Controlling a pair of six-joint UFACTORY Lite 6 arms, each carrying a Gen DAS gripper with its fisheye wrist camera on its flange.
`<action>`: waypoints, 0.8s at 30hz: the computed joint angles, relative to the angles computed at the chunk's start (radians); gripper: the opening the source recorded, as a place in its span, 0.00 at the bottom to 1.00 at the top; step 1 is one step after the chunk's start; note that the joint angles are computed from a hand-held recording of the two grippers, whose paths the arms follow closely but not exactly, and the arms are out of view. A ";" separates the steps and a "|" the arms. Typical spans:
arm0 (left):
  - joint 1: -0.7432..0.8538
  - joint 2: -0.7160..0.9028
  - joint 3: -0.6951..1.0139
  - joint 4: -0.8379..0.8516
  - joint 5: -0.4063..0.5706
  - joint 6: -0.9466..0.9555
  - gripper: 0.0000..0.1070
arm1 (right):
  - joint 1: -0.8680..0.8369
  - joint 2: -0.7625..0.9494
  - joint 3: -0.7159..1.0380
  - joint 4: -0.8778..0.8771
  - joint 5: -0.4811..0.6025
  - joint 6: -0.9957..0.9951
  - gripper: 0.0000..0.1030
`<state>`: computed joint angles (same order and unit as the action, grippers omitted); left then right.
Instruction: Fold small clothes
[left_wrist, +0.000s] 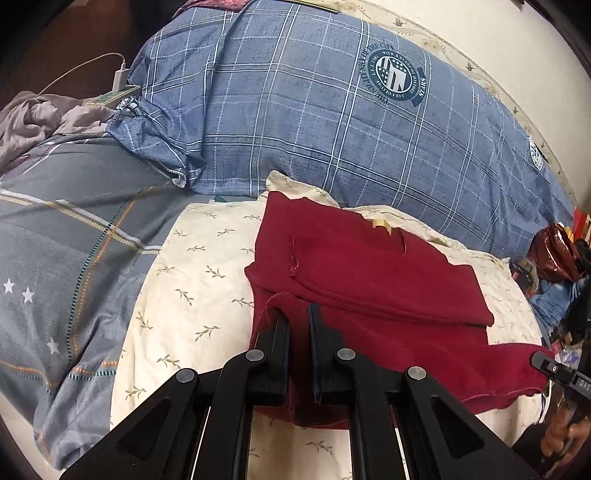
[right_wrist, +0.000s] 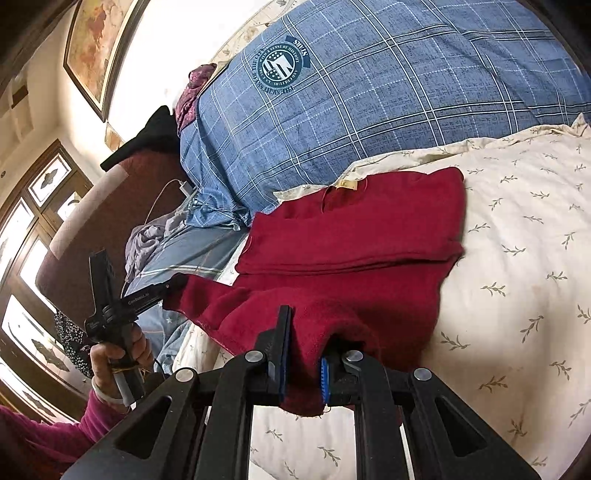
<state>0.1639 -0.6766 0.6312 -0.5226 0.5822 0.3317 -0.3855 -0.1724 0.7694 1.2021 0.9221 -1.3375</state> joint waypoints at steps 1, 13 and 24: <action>-0.008 0.000 0.000 0.011 -0.005 -0.013 0.07 | 0.006 -0.004 -0.002 0.002 -0.006 0.003 0.11; 0.022 0.001 0.004 -0.014 0.010 0.029 0.07 | 0.030 0.004 0.012 0.004 -0.037 0.017 0.11; -0.028 0.094 0.044 0.006 -0.068 0.001 0.07 | 0.058 0.063 0.083 0.020 -0.079 0.013 0.11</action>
